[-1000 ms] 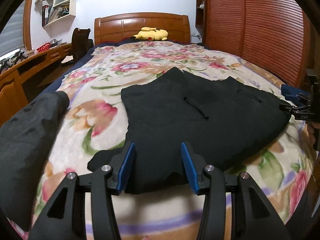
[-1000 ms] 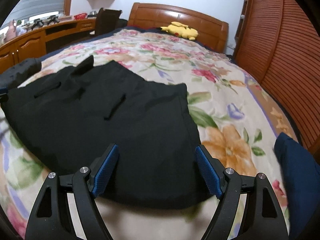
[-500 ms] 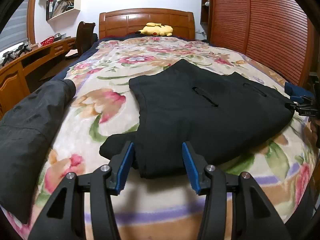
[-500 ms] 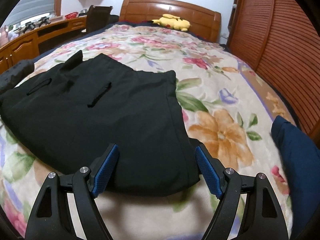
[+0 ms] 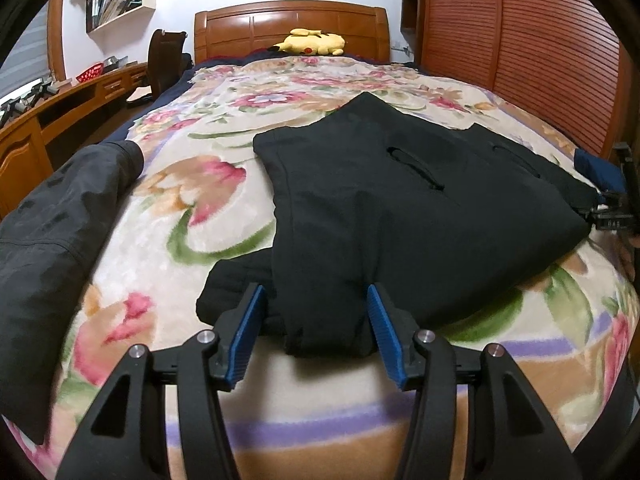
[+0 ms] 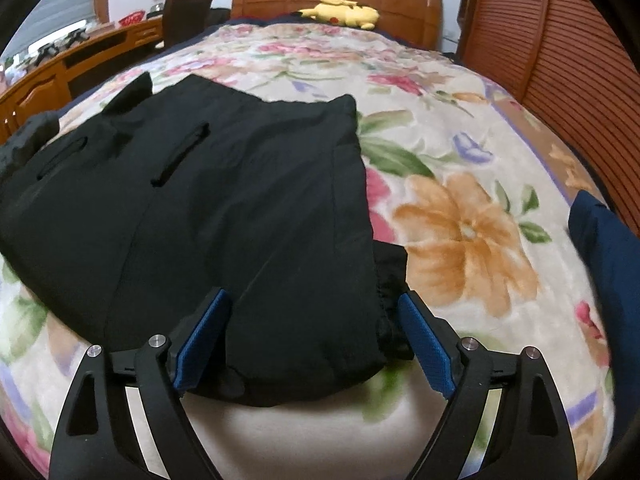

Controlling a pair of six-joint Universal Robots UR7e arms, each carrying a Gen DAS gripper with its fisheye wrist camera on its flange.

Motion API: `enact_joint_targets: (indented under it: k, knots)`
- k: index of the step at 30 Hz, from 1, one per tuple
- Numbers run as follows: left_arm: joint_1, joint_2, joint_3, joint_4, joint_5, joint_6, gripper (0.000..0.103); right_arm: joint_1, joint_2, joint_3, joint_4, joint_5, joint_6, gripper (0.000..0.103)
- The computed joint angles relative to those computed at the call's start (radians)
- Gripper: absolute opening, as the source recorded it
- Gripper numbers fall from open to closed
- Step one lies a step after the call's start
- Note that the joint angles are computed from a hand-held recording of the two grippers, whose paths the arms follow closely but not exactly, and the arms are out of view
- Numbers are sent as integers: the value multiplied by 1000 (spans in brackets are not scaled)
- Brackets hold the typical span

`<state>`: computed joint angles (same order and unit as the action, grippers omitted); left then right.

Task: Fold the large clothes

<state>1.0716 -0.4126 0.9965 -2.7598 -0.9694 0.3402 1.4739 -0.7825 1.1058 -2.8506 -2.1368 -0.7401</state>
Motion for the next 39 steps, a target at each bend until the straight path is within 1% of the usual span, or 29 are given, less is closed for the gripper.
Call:
enact_joint_targets:
  k: [1, 2, 4, 5, 7, 8, 9, 10, 11, 13, 14, 15, 17, 19, 23, 27, 33, 36, 39]
  knots:
    - [1, 2, -2, 2, -1, -2, 52, 1, 3, -5, 13, -4, 1, 87]
    - [1, 2, -3, 1, -3, -2, 52, 1, 1, -5, 33, -1, 6, 83]
    - [2, 0, -2, 13, -14, -6, 52, -2, -3, -7, 63, 11, 14, 80]
    - [3, -3, 0, 15, -22, -2, 51, -4, -8, -6, 80, 21, 27, 76]
    - [7, -7, 3, 17, -40, -5, 48, -12, -23, -3, 131, 54, 65, 68]
    - [9, -10, 5, 20, -53, -7, 45, -13, -26, 1, 138, 63, 69, 62]
    - [10, -12, 6, 22, -59, -6, 42, -13, -30, 4, 149, 71, 72, 59]
    - [11, -15, 8, 22, -64, -7, 39, -12, -34, 9, 151, 71, 72, 55]
    - [12, -18, 11, 23, -72, -9, 35, -9, -34, 11, 152, 70, 70, 47]
    - [11, -22, 15, 19, -78, -10, 31, -5, -40, 24, 149, 75, 57, 37]
    - [12, -26, 18, 18, -84, -15, 29, -1, -41, 37, 126, 66, 37, 33]
    - [13, -30, 22, 17, -93, -18, 25, 4, -41, 44, 113, 58, 24, 31]
    - [13, -43, 41, -4, -108, -15, 22, 15, -41, 65, 63, 36, -12, 27]
    - [9, -52, 64, -36, -112, -3, 19, 25, -41, 82, 18, 16, -39, 25]
    - [0, -65, 101, -85, -99, 18, 16, 39, -54, 107, -33, 0, -57, 23]
    - [-1, -97, 151, -123, -130, 20, 13, 48, -97, 161, -57, 10, -71, 23]
    - [-13, -180, 295, -214, -178, 37, 11, 63, -173, 285, -115, 7, -94, 23]
    - [-19, -224, 378, -268, -209, 35, 11, 61, -213, 351, -141, 17, -85, 23]
    - [-23, -249, 433, -315, -219, 29, 11, 56, -256, 405, -138, 39, -58, 23]
